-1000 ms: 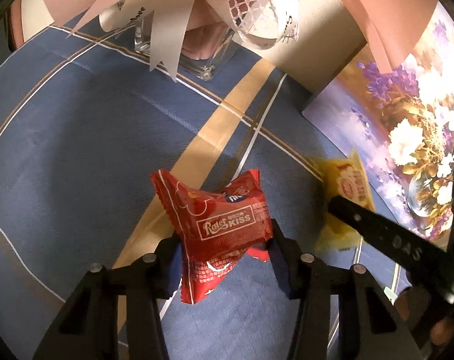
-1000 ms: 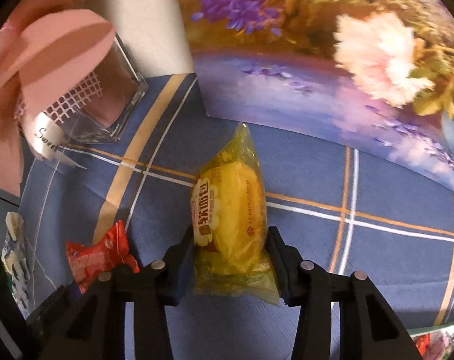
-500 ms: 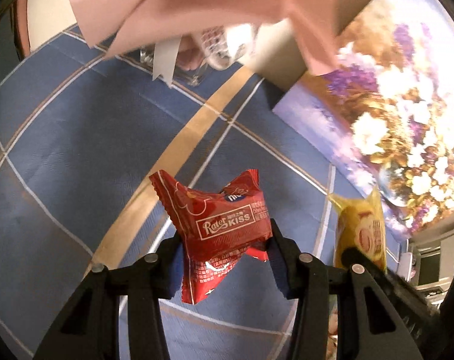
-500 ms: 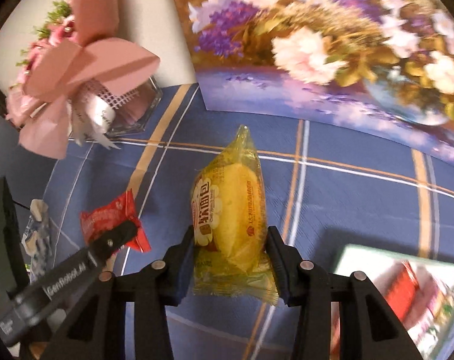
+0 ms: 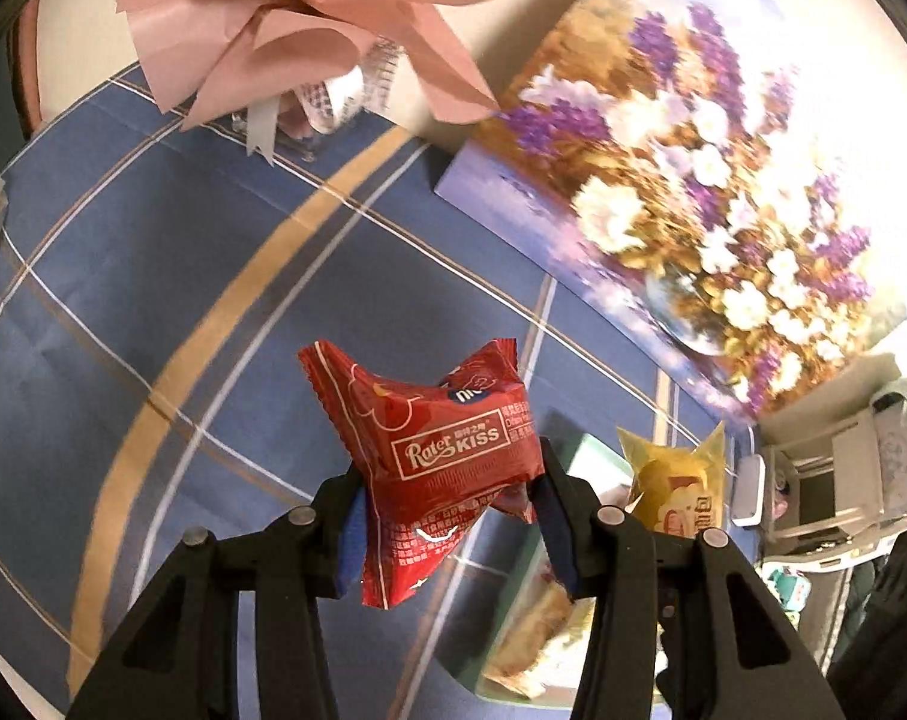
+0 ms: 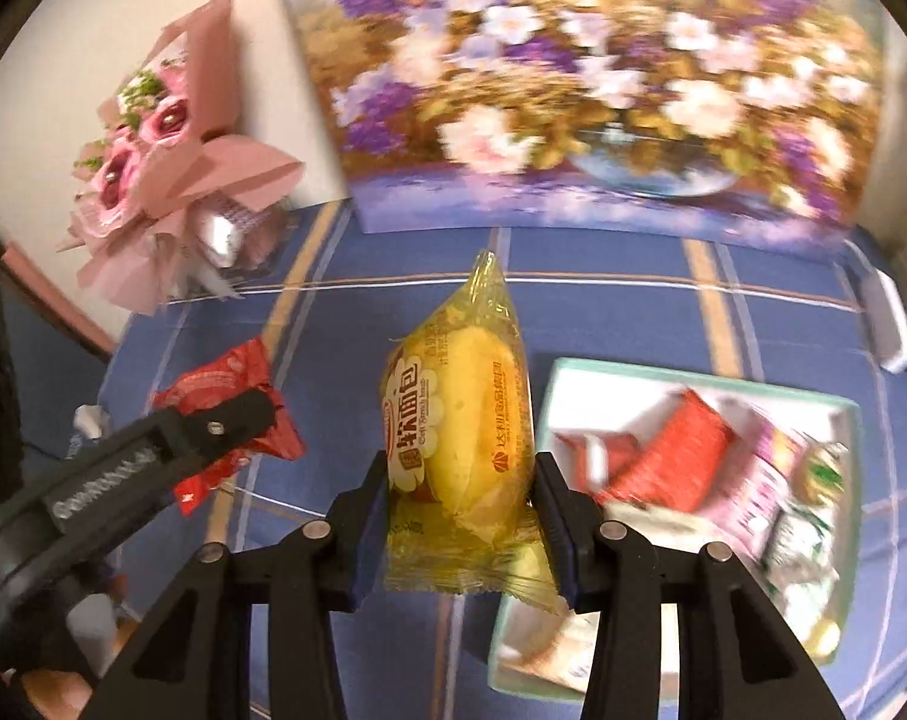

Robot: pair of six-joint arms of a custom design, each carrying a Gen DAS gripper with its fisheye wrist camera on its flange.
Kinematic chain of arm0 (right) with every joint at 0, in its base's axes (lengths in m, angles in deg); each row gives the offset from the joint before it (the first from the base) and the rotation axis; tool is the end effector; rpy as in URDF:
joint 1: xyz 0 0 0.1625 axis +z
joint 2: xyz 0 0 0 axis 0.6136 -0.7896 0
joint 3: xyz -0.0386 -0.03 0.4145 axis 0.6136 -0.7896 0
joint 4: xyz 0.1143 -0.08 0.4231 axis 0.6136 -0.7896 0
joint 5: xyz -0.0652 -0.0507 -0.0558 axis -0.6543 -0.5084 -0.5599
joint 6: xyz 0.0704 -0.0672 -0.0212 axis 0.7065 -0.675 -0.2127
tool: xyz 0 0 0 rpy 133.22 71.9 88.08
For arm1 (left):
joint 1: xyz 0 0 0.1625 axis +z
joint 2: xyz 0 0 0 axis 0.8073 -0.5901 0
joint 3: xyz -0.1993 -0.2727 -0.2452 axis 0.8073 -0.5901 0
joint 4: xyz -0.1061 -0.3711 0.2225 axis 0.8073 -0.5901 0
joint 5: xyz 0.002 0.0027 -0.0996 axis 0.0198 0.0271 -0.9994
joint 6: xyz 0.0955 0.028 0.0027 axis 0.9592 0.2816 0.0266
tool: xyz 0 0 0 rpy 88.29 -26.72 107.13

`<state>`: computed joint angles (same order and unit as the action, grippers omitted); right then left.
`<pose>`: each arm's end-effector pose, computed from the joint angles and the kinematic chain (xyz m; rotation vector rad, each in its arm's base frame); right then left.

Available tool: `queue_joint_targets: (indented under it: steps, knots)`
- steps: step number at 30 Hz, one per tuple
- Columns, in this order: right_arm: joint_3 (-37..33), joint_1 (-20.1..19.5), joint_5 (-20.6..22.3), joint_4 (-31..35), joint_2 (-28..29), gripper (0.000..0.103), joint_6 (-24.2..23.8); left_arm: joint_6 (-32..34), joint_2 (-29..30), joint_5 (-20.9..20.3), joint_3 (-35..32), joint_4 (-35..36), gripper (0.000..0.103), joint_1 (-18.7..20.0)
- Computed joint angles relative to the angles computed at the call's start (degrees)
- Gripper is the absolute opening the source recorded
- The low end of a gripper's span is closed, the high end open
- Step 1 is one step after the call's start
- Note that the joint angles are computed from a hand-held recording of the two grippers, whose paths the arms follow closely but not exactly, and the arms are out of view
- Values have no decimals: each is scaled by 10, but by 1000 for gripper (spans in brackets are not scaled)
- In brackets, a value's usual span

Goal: Organize snacks
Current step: 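Carry both packs into the white tray and open both tools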

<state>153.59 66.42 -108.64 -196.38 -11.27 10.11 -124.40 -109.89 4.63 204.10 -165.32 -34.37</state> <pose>0.1696 -0.3491 0.2250 0.4318 -2.4951 0.4647 -0.2895 -0.3146 0.0815 -0.4514 2.5318 -0.9391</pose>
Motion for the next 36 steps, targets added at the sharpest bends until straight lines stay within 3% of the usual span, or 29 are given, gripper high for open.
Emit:
queue_joint_targets:
  steps: [8,16,20,24,36]
  knots:
    - [53,-64,30,3,-114,48,-16,-6,72,-17,-27,-42,50,-29]
    - [41,-139,42,16,-186,48,-46,68,170,-33,-95,-78,50,-25]
    - [31,-188,43,10,-208,48,-54,115,217,-43,-130,-101,50,-16]
    - [17,-245,72,28,-232,48,-53,166,262,-56,-165,-123,50,-9]
    - [2,-340,133,48,-233,48,-59,249,341,-86,-222,-155,50,16]
